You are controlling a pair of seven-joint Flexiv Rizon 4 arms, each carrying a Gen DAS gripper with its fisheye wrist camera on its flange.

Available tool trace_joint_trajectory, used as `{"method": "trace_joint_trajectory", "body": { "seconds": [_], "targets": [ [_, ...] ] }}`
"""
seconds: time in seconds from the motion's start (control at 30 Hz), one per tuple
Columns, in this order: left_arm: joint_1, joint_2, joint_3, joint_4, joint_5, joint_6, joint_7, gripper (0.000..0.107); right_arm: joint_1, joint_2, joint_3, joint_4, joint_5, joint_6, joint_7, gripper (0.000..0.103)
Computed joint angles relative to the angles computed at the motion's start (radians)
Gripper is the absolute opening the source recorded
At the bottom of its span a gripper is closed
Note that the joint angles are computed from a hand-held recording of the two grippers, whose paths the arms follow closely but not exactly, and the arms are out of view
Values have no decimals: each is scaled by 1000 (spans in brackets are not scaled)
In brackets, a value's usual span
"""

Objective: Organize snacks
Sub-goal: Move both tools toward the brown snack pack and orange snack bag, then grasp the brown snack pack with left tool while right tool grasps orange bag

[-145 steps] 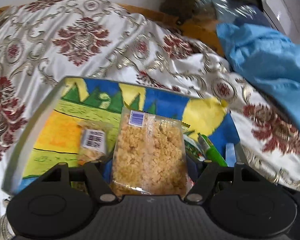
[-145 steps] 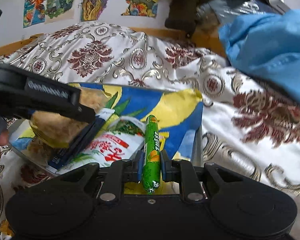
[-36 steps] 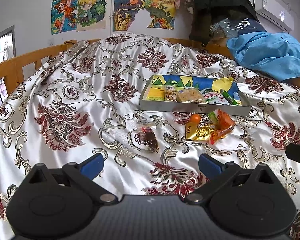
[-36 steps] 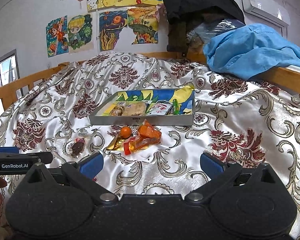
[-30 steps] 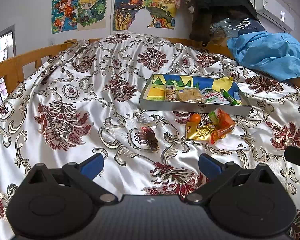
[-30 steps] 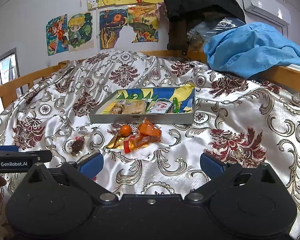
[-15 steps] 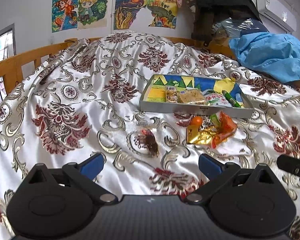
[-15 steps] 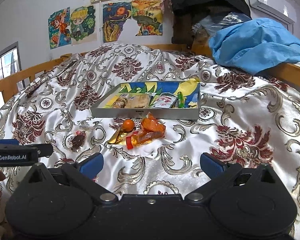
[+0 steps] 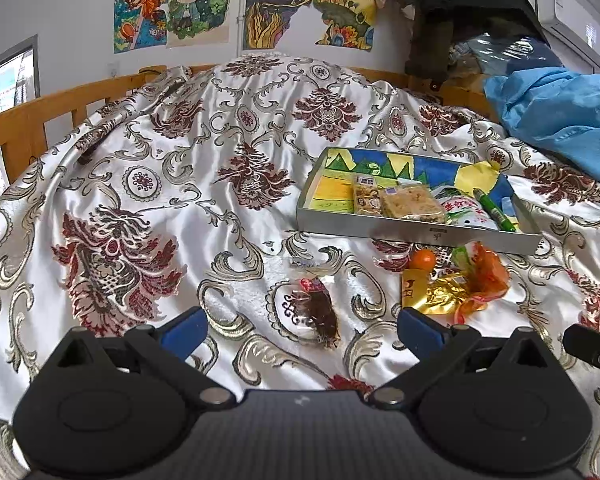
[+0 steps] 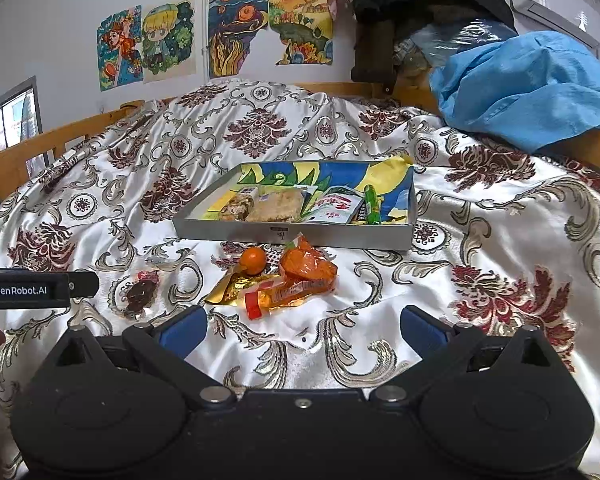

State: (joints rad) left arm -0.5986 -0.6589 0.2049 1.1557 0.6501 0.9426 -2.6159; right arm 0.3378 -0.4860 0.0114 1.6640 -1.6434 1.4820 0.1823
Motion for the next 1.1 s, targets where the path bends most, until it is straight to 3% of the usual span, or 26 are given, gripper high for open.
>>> {"method": "trace_joint_trajectory", "body": {
  "seconds": [0.5,0.83,0.97,1.1],
  "targets": [
    [49,-122,-2,-134,-90,-11,74,103,60,-108,-78,-90,152,38,-98,102],
    [98,-222,-17,-240,-183,35,202,103,114,-187,-128,-150,389,46,-275,102],
    [127,-253,-44,-261,-260,9,280,103,103,-247,-82,-215,534,38,-405,102],
    [135,-279,-46,-286,-314,-35,315,101,88,-307,4,-305,673,-50,-563,101]
  ]
}}
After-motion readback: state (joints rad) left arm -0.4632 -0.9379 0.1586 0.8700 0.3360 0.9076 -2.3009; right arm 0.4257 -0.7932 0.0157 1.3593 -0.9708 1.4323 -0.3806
